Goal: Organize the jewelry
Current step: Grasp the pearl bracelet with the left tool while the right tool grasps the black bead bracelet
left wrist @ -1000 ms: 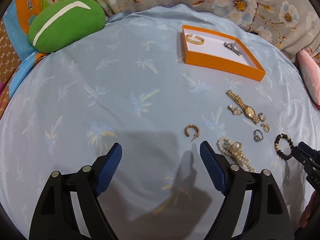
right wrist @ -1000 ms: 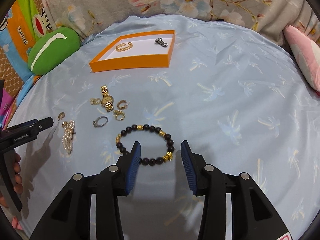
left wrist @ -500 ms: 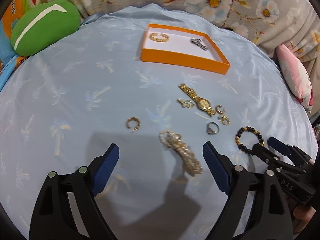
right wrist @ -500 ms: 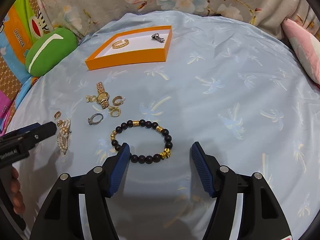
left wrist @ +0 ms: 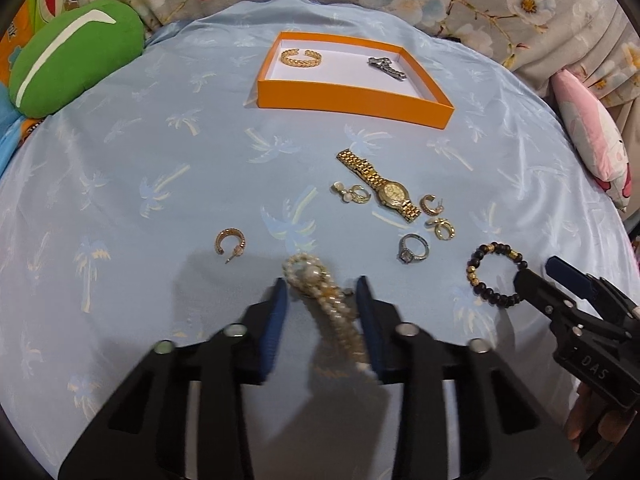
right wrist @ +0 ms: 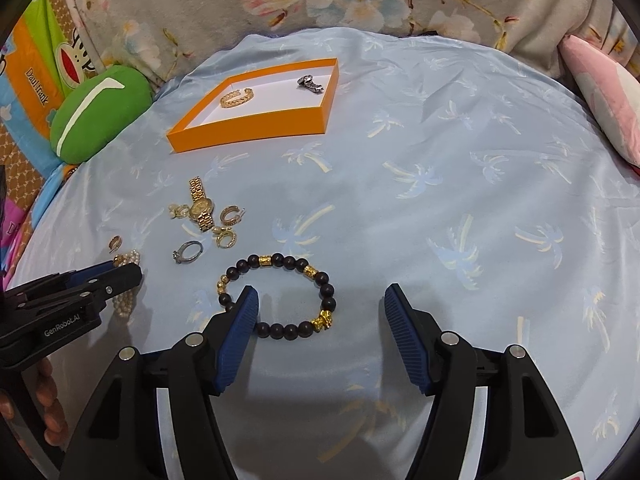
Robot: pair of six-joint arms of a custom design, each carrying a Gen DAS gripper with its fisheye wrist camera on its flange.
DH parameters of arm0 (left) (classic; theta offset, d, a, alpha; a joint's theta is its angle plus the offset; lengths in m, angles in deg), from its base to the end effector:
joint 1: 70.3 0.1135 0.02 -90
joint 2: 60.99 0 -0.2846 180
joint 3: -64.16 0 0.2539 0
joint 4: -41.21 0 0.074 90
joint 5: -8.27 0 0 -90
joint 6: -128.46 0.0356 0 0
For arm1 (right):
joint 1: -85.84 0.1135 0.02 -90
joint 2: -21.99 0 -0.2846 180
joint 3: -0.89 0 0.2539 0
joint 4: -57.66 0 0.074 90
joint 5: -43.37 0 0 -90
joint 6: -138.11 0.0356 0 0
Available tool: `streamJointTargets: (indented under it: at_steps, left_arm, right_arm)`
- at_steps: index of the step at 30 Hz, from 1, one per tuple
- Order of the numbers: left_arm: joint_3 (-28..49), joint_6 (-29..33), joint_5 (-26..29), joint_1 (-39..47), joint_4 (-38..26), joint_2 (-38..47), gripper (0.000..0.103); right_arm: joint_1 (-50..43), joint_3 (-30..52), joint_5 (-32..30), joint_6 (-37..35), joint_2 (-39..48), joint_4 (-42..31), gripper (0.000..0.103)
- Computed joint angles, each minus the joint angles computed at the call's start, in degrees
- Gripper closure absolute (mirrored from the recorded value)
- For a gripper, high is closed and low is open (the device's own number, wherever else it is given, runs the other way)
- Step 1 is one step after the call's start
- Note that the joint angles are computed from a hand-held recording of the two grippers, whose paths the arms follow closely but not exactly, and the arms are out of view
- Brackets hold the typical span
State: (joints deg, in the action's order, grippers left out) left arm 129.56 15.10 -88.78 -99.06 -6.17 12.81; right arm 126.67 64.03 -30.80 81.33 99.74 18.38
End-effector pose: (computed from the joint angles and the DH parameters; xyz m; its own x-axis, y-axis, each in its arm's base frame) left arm 0.2241 -0.1180 0.2593 -0.8308 0.0071 -0.5565 0.0954 0.9869 -0.1298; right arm 0.2100 0.1686 0.2401 -0.7894 0.0145 -0.6138 -0.0896 0.9863 0.1385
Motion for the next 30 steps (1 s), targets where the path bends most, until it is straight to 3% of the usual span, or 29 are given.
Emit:
streamJointTargets:
  at_steps: [2,5,9,13,19,26,30]
  left_arm:
    - [0.0,0.2,1.3,0.8,-0.1,-0.1,0.091]
    - [-0.2,0.8,1.8,2.0,-0.5,-0.8,0.091]
    - [-0.6,2.2,3.6,4.9,-1.0,-2.4,0.091]
    - [-0.3,3.0,3.5,5.7,-1.4,-2.9,0.091]
    - [-0.6,3.0,3.2,4.7,-1.5,-2.9,0.091]
    - [-0.8,2.6,2.8,3.0,-0.7,-1.8,0.091]
    - [-0.9,2.5,2.1,2.2,-0.6,-1.7,0.091]
  right_arm:
    - [0.1,0.3,-0.5,-0.7,0.7,0.3,0.039]
    - [0.7,0.6,-0.9,-1.4,1.6,0.6,0.037]
    - [1.4,1.4,-1.6,-2.9,3.2,1.6,0.022]
    - [2.8,4.1,1.3,-3.9,6.6,0.6,0.019]
    - [3.1,4.8,3.4,-4.2,6.9,-0.8,0.046]
    - [1.2,3.7,1.9,-3.2,5.2,-0.9,0.085]
    - [0.8,3.4,1.0,-2.7,4.8,-0.7,0.088]
